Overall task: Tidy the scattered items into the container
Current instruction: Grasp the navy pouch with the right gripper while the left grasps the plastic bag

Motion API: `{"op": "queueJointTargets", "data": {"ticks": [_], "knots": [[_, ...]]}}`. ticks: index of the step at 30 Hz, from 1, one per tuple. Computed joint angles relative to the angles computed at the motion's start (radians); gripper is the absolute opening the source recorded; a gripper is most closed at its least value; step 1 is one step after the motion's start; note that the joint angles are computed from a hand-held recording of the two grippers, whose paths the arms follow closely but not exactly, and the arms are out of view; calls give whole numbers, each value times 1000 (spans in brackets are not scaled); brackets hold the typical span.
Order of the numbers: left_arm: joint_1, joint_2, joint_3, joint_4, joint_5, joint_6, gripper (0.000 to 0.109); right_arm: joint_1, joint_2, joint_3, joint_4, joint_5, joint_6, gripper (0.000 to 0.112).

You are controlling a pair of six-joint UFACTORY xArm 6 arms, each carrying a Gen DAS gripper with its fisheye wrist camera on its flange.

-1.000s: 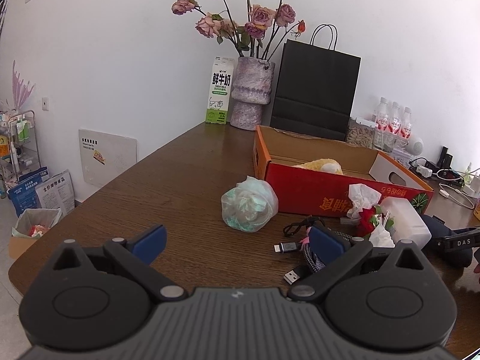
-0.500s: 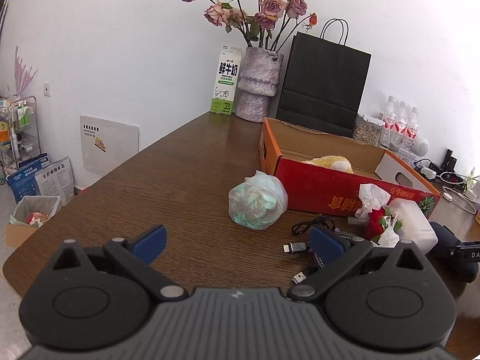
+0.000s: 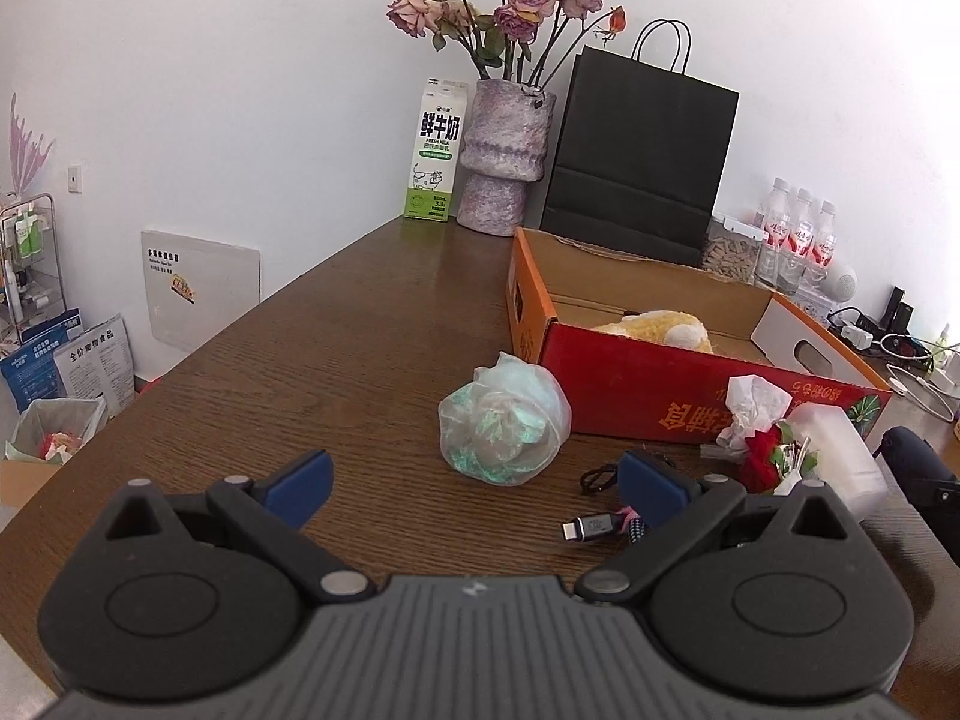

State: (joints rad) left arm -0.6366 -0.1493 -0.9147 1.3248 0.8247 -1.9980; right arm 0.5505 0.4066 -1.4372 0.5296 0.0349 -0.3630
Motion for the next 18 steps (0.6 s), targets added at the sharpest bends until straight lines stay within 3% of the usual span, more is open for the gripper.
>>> {"op": "queueJointTargets", "data": {"ticks": [3, 11, 15, 18], "knots": [[26, 28, -29, -3, -29, 28, 103, 6, -9, 18, -47, -57, 66, 65], [106, 127, -122, -43, -113, 139, 103, 66, 17, -67, 259, -85, -187, 65], [156, 188, -171, -103, -171, 234, 103, 82, 40, -101, 249, -89, -162, 65], [187, 209, -180, -90, -218, 233, 103, 92, 56, -125, 248, -95, -152, 65]]}}
